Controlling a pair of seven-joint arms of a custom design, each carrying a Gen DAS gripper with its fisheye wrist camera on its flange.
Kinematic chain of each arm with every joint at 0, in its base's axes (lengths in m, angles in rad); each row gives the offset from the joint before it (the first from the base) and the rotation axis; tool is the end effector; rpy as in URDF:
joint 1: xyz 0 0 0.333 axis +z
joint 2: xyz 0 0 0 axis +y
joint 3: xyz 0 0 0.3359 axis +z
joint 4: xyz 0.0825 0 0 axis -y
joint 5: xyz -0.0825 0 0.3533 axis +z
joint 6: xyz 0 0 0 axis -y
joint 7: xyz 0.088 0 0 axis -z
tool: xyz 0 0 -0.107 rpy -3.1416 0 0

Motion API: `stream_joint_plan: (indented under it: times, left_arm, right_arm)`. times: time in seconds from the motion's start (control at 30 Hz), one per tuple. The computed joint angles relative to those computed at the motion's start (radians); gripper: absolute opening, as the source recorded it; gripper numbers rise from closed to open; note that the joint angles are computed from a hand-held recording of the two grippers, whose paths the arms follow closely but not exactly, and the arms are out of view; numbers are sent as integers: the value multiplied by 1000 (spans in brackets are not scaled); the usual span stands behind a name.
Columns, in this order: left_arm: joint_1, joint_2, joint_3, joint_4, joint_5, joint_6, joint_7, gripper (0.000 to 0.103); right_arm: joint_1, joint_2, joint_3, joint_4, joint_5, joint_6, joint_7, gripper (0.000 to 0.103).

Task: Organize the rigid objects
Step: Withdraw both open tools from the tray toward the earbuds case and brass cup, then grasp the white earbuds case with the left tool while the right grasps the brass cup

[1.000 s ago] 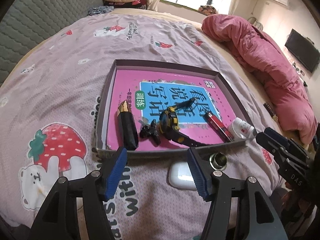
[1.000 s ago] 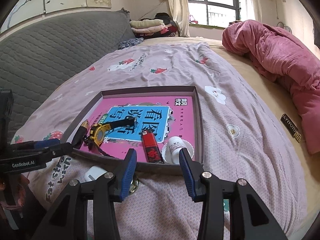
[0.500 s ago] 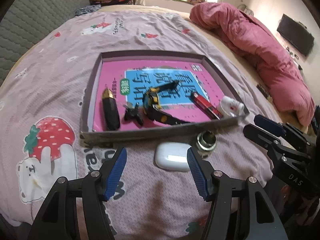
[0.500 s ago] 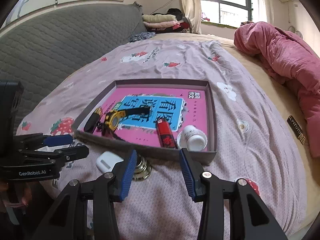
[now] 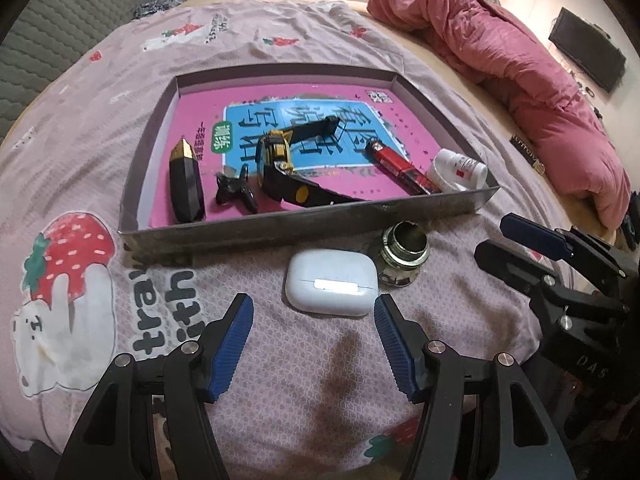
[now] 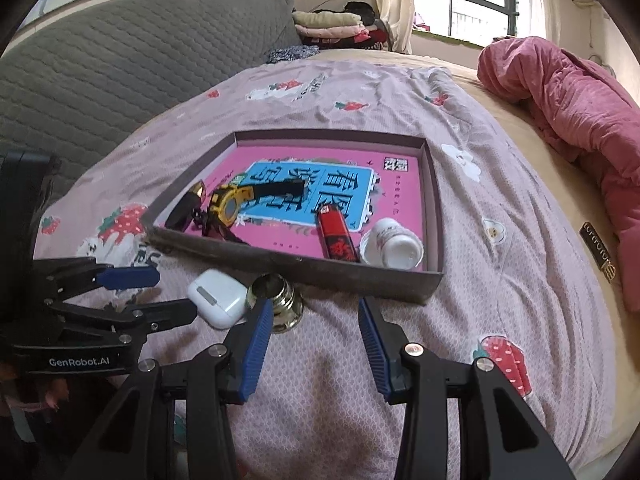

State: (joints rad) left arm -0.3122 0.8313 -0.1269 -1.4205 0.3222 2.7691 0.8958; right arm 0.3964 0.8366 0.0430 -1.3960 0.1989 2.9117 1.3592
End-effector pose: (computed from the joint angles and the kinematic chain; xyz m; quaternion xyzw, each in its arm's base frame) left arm 0.6924 -0.3100 0.2934 -0.6931 0.6704 -0.2398 0.1127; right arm 0.7053 0.3067 0.3158 -0.7968 0.5013 -0.1540 0.3001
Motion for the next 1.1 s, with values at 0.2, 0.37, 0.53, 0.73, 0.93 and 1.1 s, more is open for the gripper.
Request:
stream_joint_plan:
  times: [0.2,0.37,0.53,0.73,0.93,1.1]
  left_arm:
    - [3,35,-16,48,-15,-22,29,65]
    - [3,76,-29,107,-37,-51,59,65]
    - [-31,127,1,197,-29,-103,61,66]
    - [-40,166,13,256,-21,-133,53,67]
    - [12,161,-37,205,-46,-55,102,67]
    - [40,140,-47,155,-86,-13,120,63]
  right_arm:
    - [-14,14,16,12,11,-14,-12,44]
    - [-23,22,16,20,26,-17,-4,44]
    - [-34,33,29,36,35,-30,-12,44]
    - [-44,48,49,59,42,-53,-41,44]
    - [-54,86,81,119,49,-102,-112,44]
    - [-48,118,89,166,58,-126,-162,44]
